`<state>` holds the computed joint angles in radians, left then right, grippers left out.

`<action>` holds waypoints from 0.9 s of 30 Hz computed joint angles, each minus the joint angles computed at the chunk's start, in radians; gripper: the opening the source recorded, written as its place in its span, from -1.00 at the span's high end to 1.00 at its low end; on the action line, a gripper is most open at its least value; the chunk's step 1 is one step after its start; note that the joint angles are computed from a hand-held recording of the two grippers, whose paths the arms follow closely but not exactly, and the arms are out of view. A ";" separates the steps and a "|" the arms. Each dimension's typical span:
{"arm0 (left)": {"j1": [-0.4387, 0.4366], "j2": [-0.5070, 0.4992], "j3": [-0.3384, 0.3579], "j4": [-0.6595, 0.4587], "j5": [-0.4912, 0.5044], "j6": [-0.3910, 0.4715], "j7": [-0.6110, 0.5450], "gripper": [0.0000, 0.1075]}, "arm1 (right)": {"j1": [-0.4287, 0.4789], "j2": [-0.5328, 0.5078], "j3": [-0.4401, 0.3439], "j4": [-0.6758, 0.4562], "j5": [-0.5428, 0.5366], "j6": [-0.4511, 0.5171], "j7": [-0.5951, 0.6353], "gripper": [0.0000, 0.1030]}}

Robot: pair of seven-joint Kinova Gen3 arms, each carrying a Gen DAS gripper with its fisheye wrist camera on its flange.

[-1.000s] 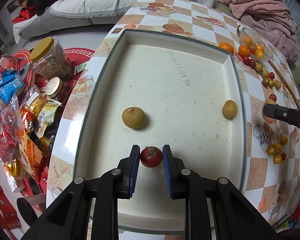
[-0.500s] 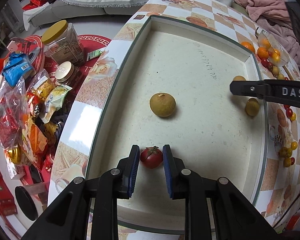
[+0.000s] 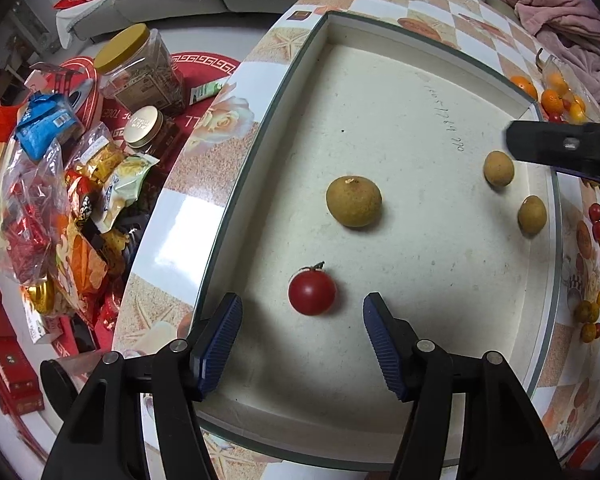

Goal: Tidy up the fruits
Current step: 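Carry the longan into the tray with the right tool while the left tool releases the red tomato, then move both open tools back over the fruit on the table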

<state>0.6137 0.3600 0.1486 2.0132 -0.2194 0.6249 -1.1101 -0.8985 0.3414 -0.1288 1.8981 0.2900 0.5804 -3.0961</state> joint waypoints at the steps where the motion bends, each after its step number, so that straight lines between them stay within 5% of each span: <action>1: 0.007 0.003 -0.004 -0.005 -0.006 0.008 0.007 -0.20 | -0.010 -0.012 0.003 0.008 0.004 0.009 -0.014 -1.00; 27: 0.170 0.050 0.027 -0.159 -0.133 0.145 0.051 -0.20 | -0.051 -0.229 -0.157 0.303 0.076 0.055 -0.545 -1.00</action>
